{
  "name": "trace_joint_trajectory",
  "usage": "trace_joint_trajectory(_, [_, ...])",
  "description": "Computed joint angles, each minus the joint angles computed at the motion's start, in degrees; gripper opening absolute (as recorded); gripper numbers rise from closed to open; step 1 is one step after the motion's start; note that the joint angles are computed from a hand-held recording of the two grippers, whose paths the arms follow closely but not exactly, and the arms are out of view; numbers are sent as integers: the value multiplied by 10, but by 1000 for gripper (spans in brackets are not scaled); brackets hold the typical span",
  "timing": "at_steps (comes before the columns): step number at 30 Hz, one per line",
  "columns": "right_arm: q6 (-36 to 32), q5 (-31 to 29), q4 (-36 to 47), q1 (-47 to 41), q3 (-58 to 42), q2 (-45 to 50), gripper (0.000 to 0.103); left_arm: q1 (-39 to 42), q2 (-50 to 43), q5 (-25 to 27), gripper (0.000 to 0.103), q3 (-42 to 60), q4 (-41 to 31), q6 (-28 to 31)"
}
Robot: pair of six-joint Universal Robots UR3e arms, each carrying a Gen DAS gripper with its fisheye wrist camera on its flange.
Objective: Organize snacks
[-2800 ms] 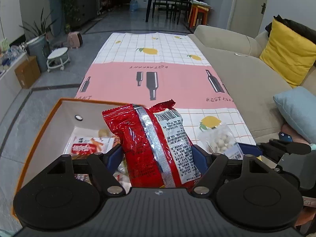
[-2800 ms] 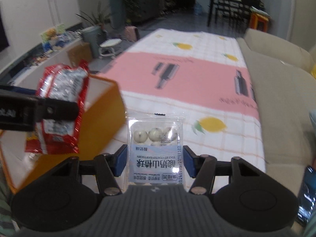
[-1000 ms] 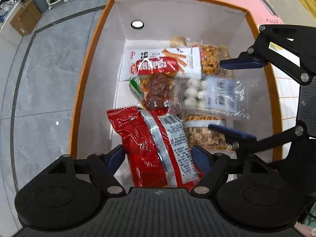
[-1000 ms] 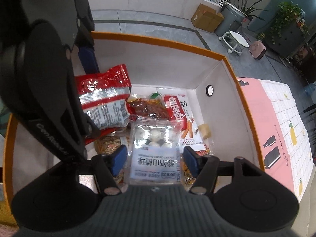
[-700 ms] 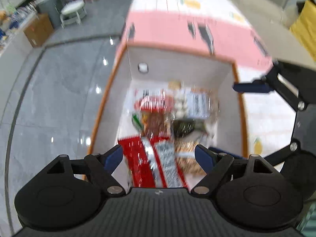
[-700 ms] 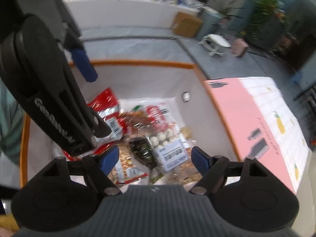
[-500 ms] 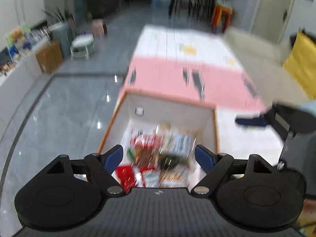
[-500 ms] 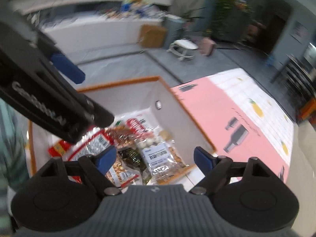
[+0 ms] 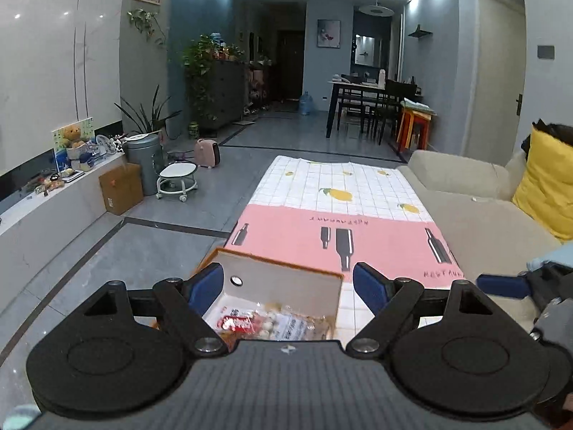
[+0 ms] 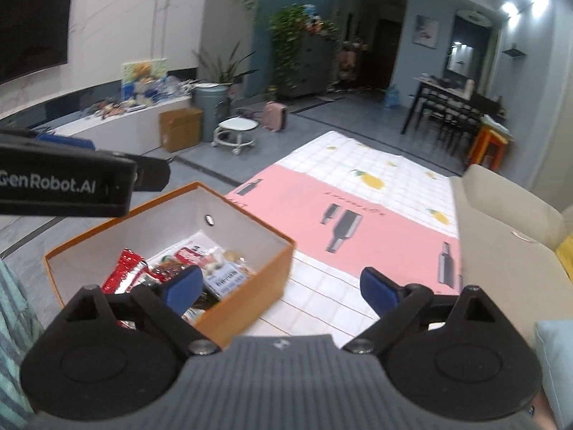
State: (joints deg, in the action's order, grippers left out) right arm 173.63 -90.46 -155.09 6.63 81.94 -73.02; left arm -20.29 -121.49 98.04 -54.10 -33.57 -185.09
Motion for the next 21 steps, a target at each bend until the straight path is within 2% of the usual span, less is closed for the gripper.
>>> trace_joint_trajectory(3, [20,-21,-33,0,62,-34,96,-22,-12,43,97,6,-23,9])
trace_joint_trajectory(6, [33,-14,-54,-16,113,-61,96,-28,-19,51,97,9,-47,12])
trace_joint_trajectory(11, [52,-8,-66,-20,146,-52,97,-44,-34,93,97,13,-84,14])
trace_joint_trajectory(21, [61,3,-58,-23,139,-8,97,-36,-25,81,97,-15,-121,13])
